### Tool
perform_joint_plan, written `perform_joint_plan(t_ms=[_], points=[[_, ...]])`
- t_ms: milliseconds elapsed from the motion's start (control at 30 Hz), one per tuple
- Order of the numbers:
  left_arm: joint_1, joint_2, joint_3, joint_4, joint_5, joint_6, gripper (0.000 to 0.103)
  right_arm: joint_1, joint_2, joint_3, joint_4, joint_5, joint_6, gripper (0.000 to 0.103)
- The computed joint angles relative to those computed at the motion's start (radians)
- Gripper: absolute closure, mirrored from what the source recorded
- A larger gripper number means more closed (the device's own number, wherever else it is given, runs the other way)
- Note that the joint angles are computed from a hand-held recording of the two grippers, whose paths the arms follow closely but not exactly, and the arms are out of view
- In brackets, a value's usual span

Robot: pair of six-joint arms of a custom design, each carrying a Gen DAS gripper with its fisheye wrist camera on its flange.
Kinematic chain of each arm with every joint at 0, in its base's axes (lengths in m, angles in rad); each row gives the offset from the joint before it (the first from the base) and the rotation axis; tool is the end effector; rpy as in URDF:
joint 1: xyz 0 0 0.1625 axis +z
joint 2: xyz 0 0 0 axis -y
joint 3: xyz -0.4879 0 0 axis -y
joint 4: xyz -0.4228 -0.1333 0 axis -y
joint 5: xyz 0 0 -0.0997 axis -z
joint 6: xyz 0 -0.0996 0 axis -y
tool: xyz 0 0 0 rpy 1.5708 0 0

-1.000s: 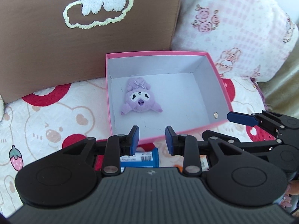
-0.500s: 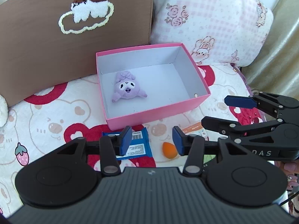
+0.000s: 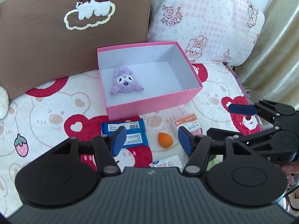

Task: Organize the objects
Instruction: 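Withdraw the left tool from the box toward the white tissue pack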

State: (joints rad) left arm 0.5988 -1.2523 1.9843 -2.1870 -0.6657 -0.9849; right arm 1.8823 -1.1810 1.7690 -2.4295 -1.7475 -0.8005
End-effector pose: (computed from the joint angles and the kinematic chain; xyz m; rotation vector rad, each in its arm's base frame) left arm -0.3426 -0.4900 0.2707 0.0521 2.3993 -0.8900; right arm 0.3123 -0.5923 0.3115 1.4949 -2.4718 0.3197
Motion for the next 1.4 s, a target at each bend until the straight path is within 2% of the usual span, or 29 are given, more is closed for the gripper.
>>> perform_joint_plan(t_ms=[533,600,833,967,1133,1200,1300,1400], points=[[-0.009,-0.020,0.084,-0.079,-0.060,-0.031,0.018,-0.005,-0.047,0.078,0.023,-0.048,-0.014,0.015],[-0.003,-0.014,0.095,-0.105,-0.076,-0.030,0.017,-0.017,-0.054,0.092,0.034,-0.033,-0.020,0.009],[0.024,0.020,0.119,-0.136,-0.111,-0.050,0.013,-0.061,-0.073,0.155,0.053,0.001,-0.032,0.009],[0.043,0.032,0.148,-0.207,-0.115,-0.077,0.013,-0.079,-0.075,0.201,0.011,0.014,-0.071,0.009],[0.063,0.054,0.169,-0.265,-0.123,-0.051,0.013,-0.100,-0.067,0.236,-0.027,0.051,-0.104,0.009],[0.075,0.065,0.177,-0.292,-0.136,-0.032,0.013,-0.107,-0.062,0.264,-0.085,0.057,-0.129,0.009],[0.088,0.084,0.192,-0.317,-0.108,-0.063,0.013,-0.117,-0.048,0.307,-0.192,0.048,-0.166,0.009],[0.116,0.094,0.213,-0.392,-0.136,-0.044,0.013,-0.129,-0.028,0.331,-0.258,0.026,-0.176,0.009]])
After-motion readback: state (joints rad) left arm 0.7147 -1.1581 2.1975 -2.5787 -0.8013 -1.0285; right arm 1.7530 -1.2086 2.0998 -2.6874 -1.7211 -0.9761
